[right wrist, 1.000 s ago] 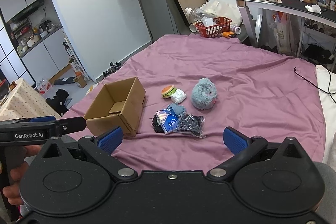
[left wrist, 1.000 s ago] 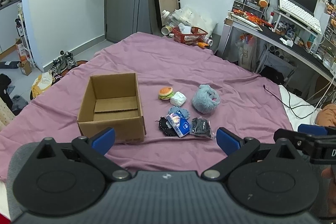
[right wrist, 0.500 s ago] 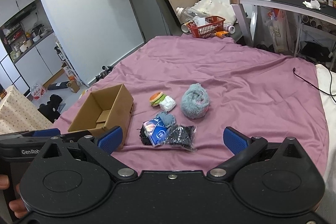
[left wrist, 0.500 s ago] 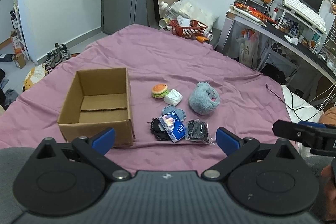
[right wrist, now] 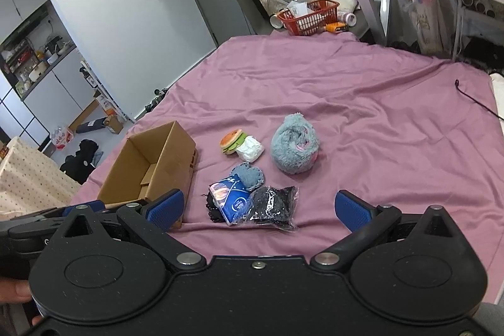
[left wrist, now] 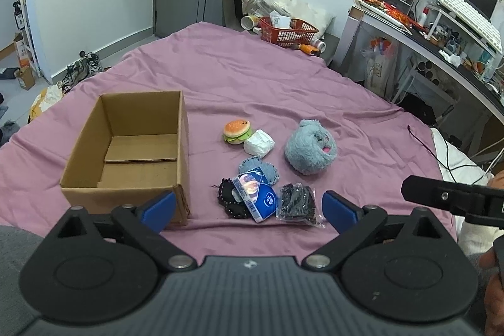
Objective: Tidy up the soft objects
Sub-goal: 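Grasp the blue tissue pack with the left gripper while the right gripper grasps the black bag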
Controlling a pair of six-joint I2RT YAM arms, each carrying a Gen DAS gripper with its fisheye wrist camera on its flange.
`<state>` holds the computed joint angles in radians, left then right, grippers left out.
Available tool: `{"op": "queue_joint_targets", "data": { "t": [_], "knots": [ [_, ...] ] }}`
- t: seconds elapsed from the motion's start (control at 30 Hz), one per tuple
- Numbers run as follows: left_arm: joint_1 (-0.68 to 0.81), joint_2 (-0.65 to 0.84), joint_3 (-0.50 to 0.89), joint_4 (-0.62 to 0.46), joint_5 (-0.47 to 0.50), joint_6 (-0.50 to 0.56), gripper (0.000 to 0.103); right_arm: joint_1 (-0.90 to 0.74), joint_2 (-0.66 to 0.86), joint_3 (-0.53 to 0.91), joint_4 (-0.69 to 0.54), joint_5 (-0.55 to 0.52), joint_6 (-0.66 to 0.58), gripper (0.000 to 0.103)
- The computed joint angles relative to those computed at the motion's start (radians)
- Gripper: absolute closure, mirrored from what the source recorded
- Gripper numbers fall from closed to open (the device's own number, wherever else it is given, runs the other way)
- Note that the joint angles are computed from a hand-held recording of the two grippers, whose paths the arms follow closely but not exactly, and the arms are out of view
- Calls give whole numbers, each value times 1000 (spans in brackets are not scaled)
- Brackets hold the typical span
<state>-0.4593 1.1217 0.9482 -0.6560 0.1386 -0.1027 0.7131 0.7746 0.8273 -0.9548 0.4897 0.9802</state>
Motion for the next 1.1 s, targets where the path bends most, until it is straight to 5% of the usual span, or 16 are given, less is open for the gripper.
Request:
{"op": "queue_joint_targets", "data": {
  "t": [0.63, 1.1],
  "knots": [
    [-5, 259, 22, 156, 31, -104, 42, -354, 21, -224, 350, -343, -81, 14],
    [-33, 515, 63, 259, 53, -186, 52, -502, 232, -313, 583, -534, -50, 30]
  ]
}}
